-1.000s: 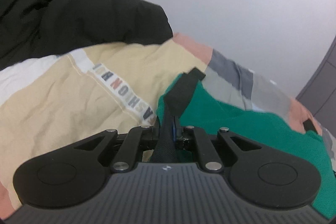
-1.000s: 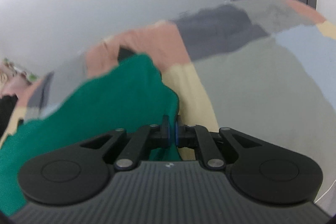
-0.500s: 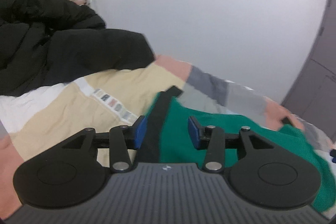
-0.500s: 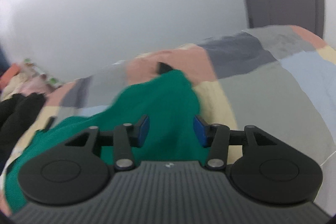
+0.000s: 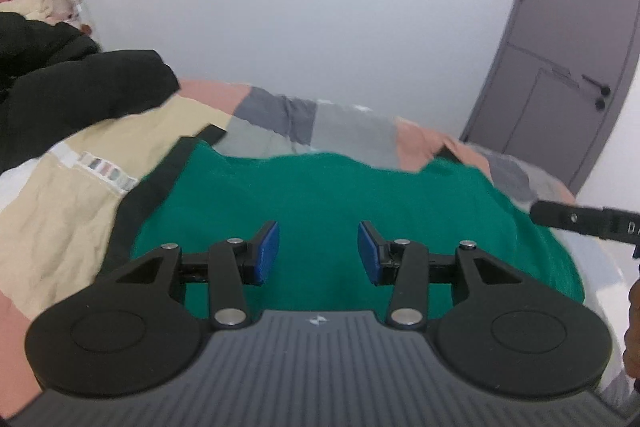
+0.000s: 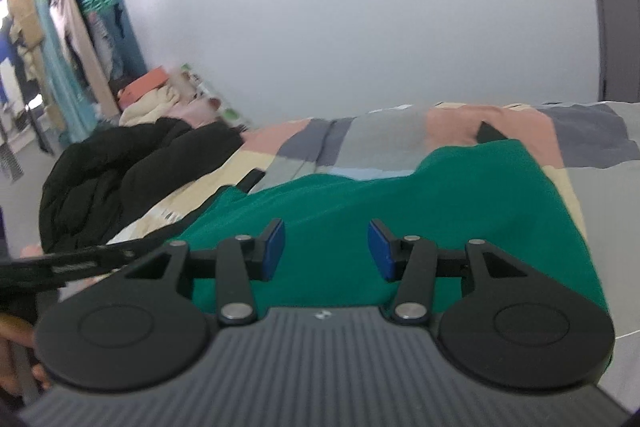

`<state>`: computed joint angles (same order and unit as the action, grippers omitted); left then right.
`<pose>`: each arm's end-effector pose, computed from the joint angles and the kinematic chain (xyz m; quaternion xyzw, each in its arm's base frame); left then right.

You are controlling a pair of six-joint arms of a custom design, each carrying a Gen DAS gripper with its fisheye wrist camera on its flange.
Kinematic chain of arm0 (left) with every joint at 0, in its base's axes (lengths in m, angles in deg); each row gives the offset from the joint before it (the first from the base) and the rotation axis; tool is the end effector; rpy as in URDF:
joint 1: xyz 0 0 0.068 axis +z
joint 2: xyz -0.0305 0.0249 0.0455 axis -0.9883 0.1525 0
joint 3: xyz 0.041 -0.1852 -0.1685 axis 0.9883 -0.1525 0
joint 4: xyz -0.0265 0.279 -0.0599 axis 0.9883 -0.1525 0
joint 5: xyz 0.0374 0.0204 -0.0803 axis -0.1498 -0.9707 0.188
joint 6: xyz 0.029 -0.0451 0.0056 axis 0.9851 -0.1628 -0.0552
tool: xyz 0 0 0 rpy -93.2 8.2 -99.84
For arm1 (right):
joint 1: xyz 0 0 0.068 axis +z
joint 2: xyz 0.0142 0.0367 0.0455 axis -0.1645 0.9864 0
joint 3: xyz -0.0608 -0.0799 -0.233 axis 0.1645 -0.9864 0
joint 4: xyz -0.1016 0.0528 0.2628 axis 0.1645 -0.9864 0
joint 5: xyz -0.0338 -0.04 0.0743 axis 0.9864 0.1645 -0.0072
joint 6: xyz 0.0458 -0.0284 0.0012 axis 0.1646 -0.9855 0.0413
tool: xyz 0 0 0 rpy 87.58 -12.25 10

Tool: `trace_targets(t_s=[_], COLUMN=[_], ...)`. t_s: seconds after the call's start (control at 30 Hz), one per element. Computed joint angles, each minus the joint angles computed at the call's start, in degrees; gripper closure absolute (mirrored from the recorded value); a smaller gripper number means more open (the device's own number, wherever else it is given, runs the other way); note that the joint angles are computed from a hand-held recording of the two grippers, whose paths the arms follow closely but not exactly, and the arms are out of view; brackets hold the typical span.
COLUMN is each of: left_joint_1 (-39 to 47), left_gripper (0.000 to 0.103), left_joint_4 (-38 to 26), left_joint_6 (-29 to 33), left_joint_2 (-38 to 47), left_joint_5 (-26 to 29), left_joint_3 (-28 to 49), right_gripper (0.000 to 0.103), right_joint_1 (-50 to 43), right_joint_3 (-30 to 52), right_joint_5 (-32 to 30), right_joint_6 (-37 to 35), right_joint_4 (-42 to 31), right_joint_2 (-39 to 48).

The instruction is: Fold large clothes

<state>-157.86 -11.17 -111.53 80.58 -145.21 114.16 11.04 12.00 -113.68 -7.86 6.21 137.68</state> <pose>0.0534 -0.0931 0.2700 -0.1684 0.8533 -0.0414 0.4918 0.2530 0.1113 0.2032 -0.2269 0.8200 0.2972 0.4334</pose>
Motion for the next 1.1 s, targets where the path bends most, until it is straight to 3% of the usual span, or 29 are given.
trace_targets(t_s=[0.13,0.3,0.43,0.6,0.77,0.97,1.1], left_joint_1=[4.37,6.92,9.37,14.45,21.08,19.85,10.21], left_gripper=[0.054,0.064,0.064,0.064,0.064,0.064,0.061], left_joint_4=[8.25,12.27,14.97,19.71,25.08,23.87,14.71], left_joint_6=[9.89,15.27,19.11,25.32,30.24,29.88,17.96], left_joint_2=[-0.97,-1.03,-1.09,-2.79,-6.03,-7.24,-9.22], left_joint_5=[2.94,1.70,3.67,9.15,15.77,14.92,9.14], left_joint_3=[-3.07,-6.15,-7.34,-9.59,-13.44,-13.16,-9.58], right_gripper=[0.054,0.054,0.056,0.054,0.054,0.054,0.054], right_joint_1=[1.34,4.04,5.42,7.81,7.24,7.58,6.16], right_joint_3=[0.63,1.53,2.74,3.87,4.99,4.63,1.25], right_joint_5=[0.91,3.81,4.72,7.92,6.95,7.59,6.21], right_joint_6=[-0.78,-3.32,-5.00,-8.77,-8.83,-8.62,-6.11], right_joint_4=[-0.56,-1.44,-1.77,-3.77,-3.38,-0.96,-1.09], right_joint_2=[2.40,6.44,10.03,12.38,15.97,18.18,12.75])
